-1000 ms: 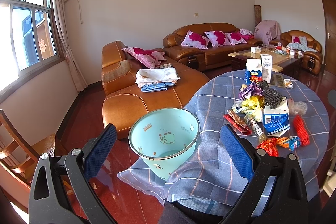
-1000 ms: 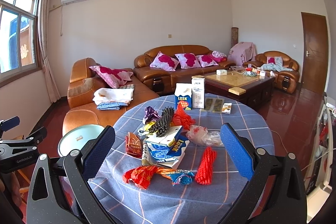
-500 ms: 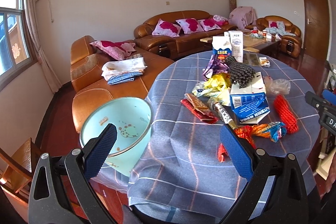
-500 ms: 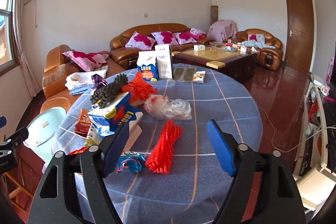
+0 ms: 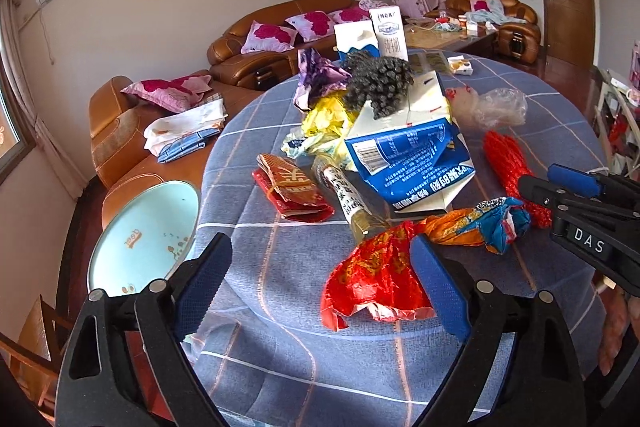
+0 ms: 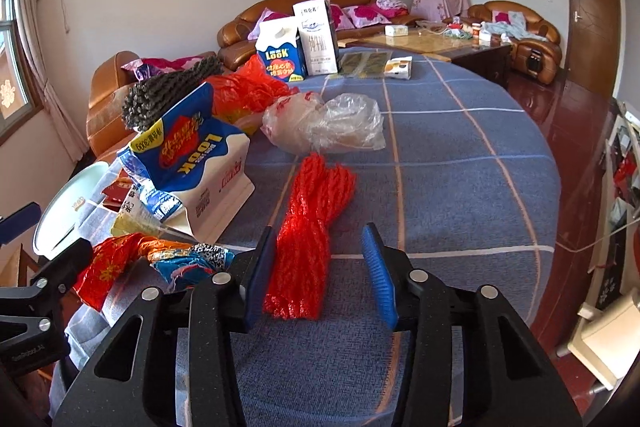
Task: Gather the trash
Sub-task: 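Grasp the red wrapper with the left gripper while the right grasps the red mesh bag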
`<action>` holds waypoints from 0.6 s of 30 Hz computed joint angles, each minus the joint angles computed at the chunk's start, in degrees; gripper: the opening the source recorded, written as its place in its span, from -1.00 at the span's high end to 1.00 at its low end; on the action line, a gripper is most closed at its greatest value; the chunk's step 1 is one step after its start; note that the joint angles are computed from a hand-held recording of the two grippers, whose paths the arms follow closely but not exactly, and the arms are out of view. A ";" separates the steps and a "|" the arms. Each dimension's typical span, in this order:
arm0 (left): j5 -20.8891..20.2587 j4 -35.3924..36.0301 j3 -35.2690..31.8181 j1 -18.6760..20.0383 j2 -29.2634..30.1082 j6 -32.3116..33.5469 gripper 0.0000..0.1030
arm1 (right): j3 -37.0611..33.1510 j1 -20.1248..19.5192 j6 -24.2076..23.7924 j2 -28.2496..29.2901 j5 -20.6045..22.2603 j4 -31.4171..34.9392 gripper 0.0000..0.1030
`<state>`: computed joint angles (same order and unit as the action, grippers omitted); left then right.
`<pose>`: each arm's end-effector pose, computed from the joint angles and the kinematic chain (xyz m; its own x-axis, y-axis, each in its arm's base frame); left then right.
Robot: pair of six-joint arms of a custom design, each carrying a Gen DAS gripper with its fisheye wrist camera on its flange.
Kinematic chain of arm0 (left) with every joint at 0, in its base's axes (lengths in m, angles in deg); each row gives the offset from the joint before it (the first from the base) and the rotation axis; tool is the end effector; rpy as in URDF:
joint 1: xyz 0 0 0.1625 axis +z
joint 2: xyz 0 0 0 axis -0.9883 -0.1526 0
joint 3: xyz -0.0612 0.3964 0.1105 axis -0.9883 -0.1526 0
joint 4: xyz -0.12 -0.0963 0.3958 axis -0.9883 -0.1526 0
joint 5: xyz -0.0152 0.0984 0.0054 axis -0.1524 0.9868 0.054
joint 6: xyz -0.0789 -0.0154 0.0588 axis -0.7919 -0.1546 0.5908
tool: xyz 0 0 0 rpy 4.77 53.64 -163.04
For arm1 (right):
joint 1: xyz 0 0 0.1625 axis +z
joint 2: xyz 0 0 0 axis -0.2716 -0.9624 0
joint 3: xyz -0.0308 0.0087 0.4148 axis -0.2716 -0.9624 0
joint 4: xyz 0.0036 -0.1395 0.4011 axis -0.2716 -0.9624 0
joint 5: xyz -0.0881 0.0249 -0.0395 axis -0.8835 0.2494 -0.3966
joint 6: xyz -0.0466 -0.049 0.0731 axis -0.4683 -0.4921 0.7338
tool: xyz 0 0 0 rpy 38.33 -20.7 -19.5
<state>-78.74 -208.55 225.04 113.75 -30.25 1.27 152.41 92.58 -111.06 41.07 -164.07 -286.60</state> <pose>-0.2084 -0.3781 0.0222 -0.4165 0.5261 -0.7414 0.8792 0.4408 -0.1811 0.0118 -0.3777 0.1159 -0.7857 0.3431 0.5148 -0.2861 0.5363 -0.7941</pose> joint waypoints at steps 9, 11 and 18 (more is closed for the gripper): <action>-7.15 5.56 -1.50 2.03 0.71 -1.05 0.23 | 1.59 -1.34 0.87 -1.80 6.09 3.63 0.62; -7.71 4.35 -1.35 1.88 1.11 -0.05 0.36 | 1.85 -1.19 0.67 -1.81 6.48 2.89 0.65; -10.98 5.41 0.58 1.16 -3.18 -0.76 0.62 | 3.72 2.41 -1.85 -0.38 3.02 -5.30 0.66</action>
<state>-89.73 -203.14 225.62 114.92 -33.43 0.51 156.13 94.98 -112.91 40.69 -161.04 -291.91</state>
